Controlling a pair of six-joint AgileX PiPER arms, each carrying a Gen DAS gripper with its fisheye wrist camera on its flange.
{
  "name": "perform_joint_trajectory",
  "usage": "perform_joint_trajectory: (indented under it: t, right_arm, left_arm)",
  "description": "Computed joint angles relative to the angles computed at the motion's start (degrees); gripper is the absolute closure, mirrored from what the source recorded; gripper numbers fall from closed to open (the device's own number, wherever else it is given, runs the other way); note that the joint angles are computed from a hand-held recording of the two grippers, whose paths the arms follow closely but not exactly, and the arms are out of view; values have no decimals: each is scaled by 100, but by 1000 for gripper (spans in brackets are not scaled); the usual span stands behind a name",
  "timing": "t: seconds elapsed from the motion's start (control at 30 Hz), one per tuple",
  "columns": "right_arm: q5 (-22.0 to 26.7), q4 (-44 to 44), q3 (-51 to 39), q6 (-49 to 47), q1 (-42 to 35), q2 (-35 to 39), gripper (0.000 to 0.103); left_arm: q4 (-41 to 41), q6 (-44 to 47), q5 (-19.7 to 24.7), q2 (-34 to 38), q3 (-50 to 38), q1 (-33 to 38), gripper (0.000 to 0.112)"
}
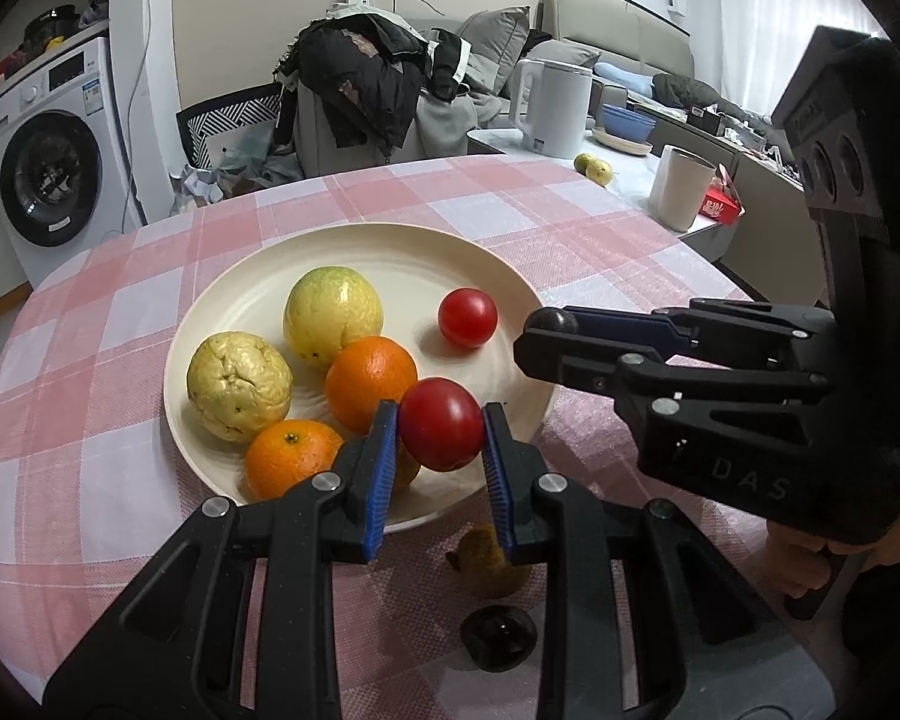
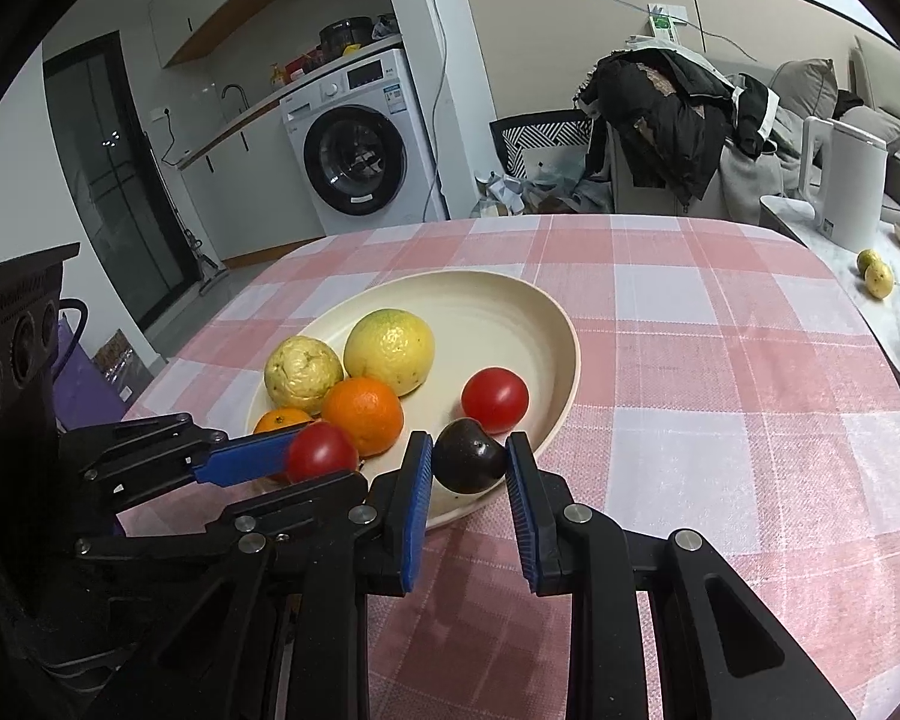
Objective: Organize fruits
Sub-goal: 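Lower both fruits onto the plate and open both grippers, then withdraw both open grippers and move them toward the plum and brown fruit on the cloth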
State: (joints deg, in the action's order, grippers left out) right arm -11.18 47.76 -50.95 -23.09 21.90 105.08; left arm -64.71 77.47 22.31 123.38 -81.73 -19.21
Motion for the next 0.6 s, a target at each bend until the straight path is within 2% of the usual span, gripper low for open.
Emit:
perform_joint_trajectory:
  t: [0.1, 0.17, 0.27, 0.3, 0.37, 0.43, 0.5, 0.57, 0.6]
  right_arm:
    - [26, 92, -12, -60, -25, 20, 77]
    - [1, -191, 33, 253, -47, 10, 72]
    - [-139, -86, 126, 242, -41, -45, 64]
    - [-182, 157, 150, 25, -22, -74, 63]
    - [-256, 427, 217, -219, 10, -149, 51]
    - [-314, 671, 292, -457, 56, -250, 47]
    - [-340, 1119, 328, -902, 118, -330, 35]
    - [-453, 1298, 432, -1072, 227, -443, 19]
    - [-485, 1354, 463, -1121, 262, -473, 16]
  left_arm:
    - [-205, 169, 51, -36, 57, 40, 88]
    - [-209, 172, 52, -53, 67, 47, 88]
    - [-66, 33, 75, -112, 102, 66, 85]
    - [-102, 74, 60, -163, 160, 84, 80]
    - [-234, 208, -21, -281, 298, 120, 69]
    - [-620, 586, -84, -435, 497, 198, 58]
    - [-1067, 1024, -97, -623, 728, 311, 43]
    - [-1430, 1375, -108, -808, 951, 427, 32]
    - [-1602, 1553, -114, -915, 1080, 490, 29]
